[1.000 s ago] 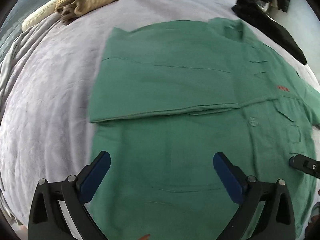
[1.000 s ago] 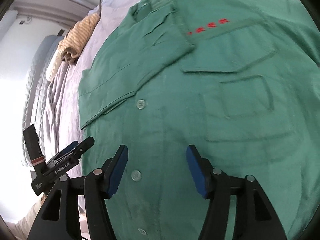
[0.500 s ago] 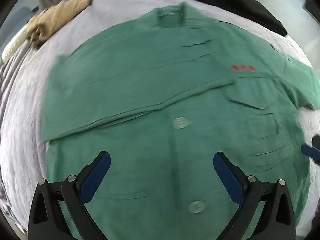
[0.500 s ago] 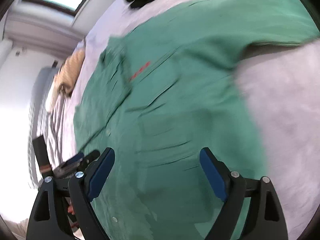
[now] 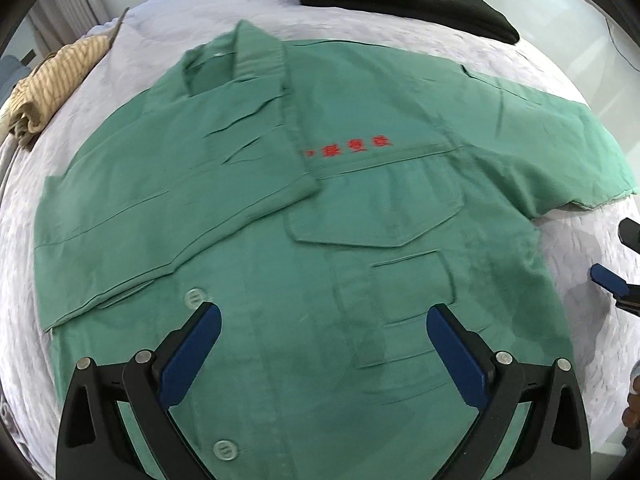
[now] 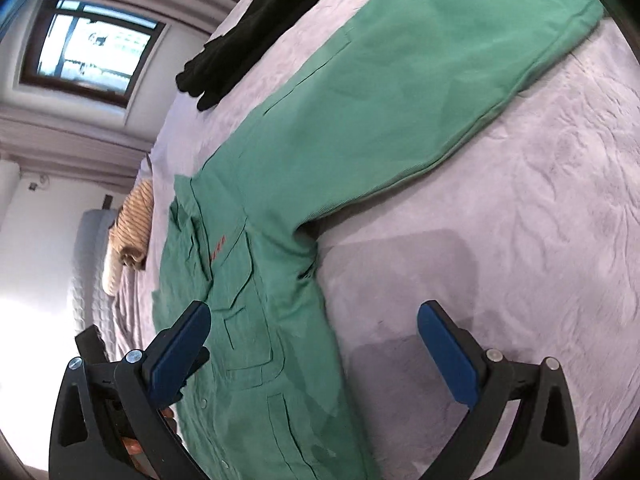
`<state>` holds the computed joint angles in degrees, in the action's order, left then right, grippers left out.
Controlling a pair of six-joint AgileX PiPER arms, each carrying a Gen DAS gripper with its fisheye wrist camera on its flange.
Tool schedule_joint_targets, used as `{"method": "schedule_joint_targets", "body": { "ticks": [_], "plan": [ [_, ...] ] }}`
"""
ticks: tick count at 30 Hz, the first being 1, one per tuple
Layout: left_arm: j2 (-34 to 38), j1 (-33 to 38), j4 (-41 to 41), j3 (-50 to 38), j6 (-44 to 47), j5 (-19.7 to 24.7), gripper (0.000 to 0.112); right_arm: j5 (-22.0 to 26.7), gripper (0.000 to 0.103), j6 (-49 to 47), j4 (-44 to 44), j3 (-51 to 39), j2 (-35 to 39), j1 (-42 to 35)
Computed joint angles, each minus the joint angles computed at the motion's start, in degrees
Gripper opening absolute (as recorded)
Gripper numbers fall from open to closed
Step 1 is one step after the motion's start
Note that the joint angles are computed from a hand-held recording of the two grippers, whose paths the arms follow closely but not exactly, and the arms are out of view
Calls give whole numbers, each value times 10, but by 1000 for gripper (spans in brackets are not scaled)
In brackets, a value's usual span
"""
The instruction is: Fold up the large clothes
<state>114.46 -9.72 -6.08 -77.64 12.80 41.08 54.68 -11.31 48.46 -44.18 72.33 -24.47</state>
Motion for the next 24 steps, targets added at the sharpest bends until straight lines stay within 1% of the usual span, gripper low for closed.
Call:
{"method": "schedule_joint_targets", "body": {
  "ticks": [2, 3, 4, 7, 8, 10, 13, 14, 16, 19, 22, 23, 24],
  "plan": [
    [11, -15, 4, -10, -12, -2, 103, 11, 103, -10, -11, -15, 12, -32],
    [20, -11, 3, -31, -6, 10, 103, 19, 103, -23, -5, -20, 19, -54],
    [38, -15, 6, -51, -10, 12, 103, 26, 103, -35, -1, -27, 25, -78],
    [86, -15, -12, -129, -16, 56, 103, 26, 103, -51, -8, -49, 39, -133],
    [95, -14, -16, -154, -18, 76, 103, 22, 103, -61, -6, -56, 48, -157],
    [125, -9, -27, -206, -17, 102, 103, 17, 103, -81, 12, -65, 67, -202],
    [162, -11, -31, -263, -22, 118, 103, 16, 103, -106, 48, -77, 100, -249],
    [160, -13, -31, -263, -25, 121, 103, 15, 103, -116, 64, -83, 113, -263],
    [185, -15, -29, -298, -29, 129, 103, 8, 103, -122, 83, -93, 131, -277],
    [184, -24, -24, -298, -40, 132, 103, -6, 103, -120, 97, -124, 162, -284],
    [202, -22, -21, -320, -41, 135, 103, -25, 103, -76, 86, -158, 183, -264],
    [195, -23, -19, -311, -44, 134, 103, -30, 101, -64, 87, -164, 189, -260],
    [198, -21, -16, -316, -43, 134, 103, -31, 94, -56, 92, -170, 196, -259]
  ]
}}
